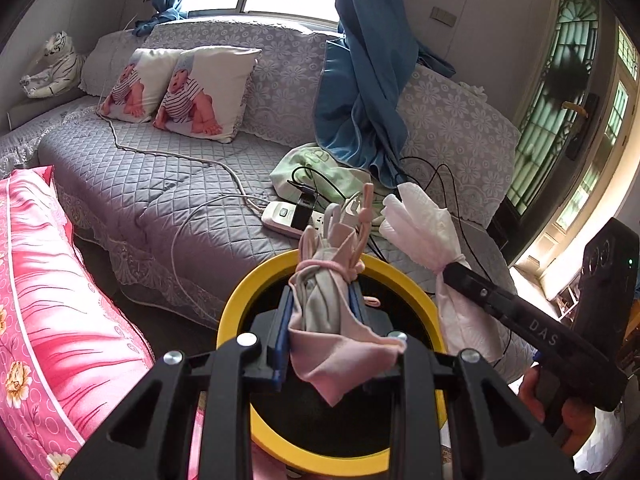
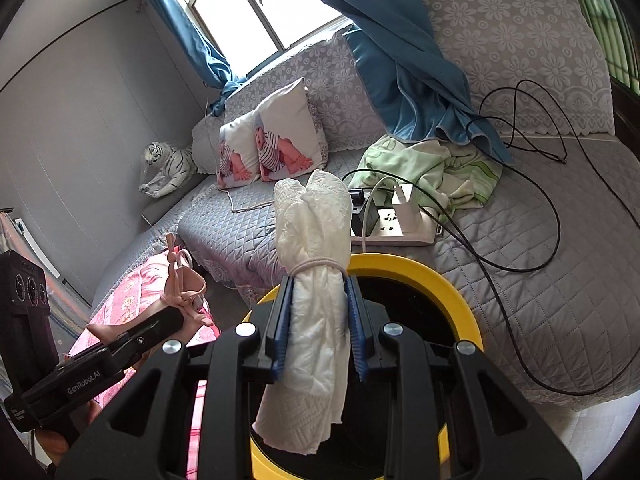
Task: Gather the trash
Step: 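Carry the pink bag and white tissue with both tools toward the yellow bin, then open both tools over the bin, dropping the bag and tissue inside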
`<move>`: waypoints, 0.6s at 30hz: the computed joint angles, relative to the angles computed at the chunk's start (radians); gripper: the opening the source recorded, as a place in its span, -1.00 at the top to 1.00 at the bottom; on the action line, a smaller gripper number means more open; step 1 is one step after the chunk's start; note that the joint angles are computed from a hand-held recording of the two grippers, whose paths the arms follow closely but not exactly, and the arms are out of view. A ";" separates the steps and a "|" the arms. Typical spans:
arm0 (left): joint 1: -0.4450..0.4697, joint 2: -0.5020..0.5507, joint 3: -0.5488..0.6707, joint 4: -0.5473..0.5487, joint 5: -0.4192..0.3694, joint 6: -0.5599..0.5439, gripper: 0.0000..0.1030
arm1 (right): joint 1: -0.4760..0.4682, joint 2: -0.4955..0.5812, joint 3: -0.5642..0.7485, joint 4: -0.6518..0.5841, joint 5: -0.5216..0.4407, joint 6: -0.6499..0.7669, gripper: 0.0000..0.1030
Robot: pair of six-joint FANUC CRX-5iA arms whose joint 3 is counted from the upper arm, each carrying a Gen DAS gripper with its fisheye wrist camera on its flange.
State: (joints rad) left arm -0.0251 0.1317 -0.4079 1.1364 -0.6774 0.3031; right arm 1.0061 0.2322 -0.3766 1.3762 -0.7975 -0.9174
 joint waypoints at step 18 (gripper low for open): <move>0.012 -0.010 -0.026 0.089 0.050 0.015 -0.04 | 0.005 -0.019 -0.022 -0.001 -0.042 -0.070 0.00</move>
